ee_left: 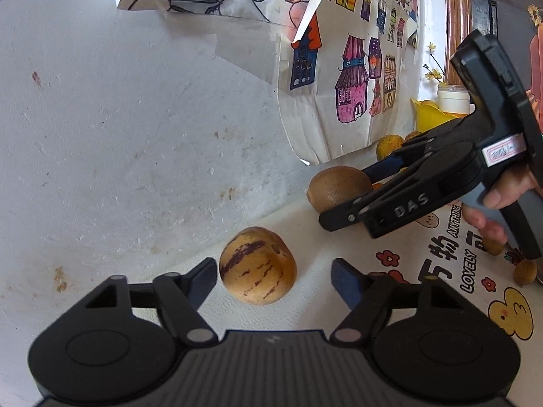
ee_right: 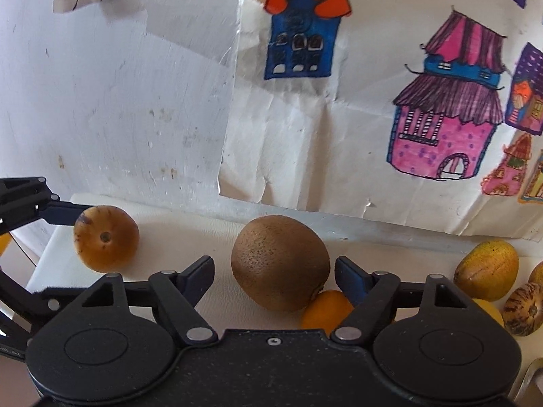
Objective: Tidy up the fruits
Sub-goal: 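Grasp the striped pepino with the left tool while the right tool grasps the brown kiwi, then carry the pepino in the left tool while the right tool carries the kiwi over the metal tray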
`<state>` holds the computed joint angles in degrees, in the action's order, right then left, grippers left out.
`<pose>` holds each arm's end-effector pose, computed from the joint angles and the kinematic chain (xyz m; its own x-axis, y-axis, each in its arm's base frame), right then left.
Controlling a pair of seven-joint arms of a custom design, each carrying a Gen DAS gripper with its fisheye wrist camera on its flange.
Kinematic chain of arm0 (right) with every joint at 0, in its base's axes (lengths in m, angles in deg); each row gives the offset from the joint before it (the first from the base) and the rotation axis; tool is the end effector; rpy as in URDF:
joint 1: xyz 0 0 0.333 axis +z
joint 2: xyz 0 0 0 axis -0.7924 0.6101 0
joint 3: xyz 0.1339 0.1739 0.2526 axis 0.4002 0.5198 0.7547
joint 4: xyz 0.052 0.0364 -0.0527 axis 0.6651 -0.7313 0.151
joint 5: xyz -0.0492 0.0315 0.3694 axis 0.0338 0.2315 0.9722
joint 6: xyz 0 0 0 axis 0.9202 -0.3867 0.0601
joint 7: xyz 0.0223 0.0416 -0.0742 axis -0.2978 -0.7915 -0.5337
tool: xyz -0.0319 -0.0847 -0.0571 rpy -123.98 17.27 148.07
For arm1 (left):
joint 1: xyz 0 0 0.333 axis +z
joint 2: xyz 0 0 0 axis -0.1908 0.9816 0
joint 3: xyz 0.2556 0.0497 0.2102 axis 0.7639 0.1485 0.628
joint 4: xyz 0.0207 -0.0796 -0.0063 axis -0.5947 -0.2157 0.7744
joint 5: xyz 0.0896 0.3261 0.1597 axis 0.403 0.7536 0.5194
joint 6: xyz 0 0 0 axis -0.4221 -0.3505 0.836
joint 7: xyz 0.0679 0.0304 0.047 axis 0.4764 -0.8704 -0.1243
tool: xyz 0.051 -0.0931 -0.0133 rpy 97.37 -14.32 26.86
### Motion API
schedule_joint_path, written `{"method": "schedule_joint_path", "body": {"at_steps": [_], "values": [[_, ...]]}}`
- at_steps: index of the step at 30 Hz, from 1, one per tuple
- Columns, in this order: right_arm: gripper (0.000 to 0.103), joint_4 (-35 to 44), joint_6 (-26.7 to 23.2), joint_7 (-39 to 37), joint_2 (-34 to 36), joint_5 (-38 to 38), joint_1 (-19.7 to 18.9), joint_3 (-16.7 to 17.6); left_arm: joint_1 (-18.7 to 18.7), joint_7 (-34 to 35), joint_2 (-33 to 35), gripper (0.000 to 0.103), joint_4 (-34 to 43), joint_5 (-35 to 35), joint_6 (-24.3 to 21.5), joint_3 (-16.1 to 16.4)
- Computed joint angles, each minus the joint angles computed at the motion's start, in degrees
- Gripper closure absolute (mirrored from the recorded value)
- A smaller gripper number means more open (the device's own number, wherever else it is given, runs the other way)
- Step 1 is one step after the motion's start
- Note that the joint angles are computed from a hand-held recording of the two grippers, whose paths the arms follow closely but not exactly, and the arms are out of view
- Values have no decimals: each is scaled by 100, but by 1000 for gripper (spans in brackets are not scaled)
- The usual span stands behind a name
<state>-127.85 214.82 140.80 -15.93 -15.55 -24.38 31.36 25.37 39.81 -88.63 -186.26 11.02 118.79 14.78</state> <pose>0.5222 0.4704 0.4725 0.8125 -0.5826 0.0215 -0.3684 -0.5416 -0.7556 0.3475 -0.3258 0.4477 0.0058 -1.0000 0.0064 -0.5402 -0.0086 -0.8415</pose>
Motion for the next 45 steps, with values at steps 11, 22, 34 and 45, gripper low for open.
{"method": "schedule_joint_path", "body": {"at_steps": [11,22,34,45], "values": [[35,-33,200,585,69,-524,444,-454,-4,-187,36,48,73,-1,-276,2],[39,166,191,808,228,-799,418,-472,-43,-429,134,53,136,219,-447,29],[41,-535,1052,1348,-53,-1382,932,-1083,-160,-649,201,54,156,382,-538,114],[41,-1535,2162,1760,-433,-1419,3874,-4365,-439,-821,206,54,260,551,-801,252]]}}
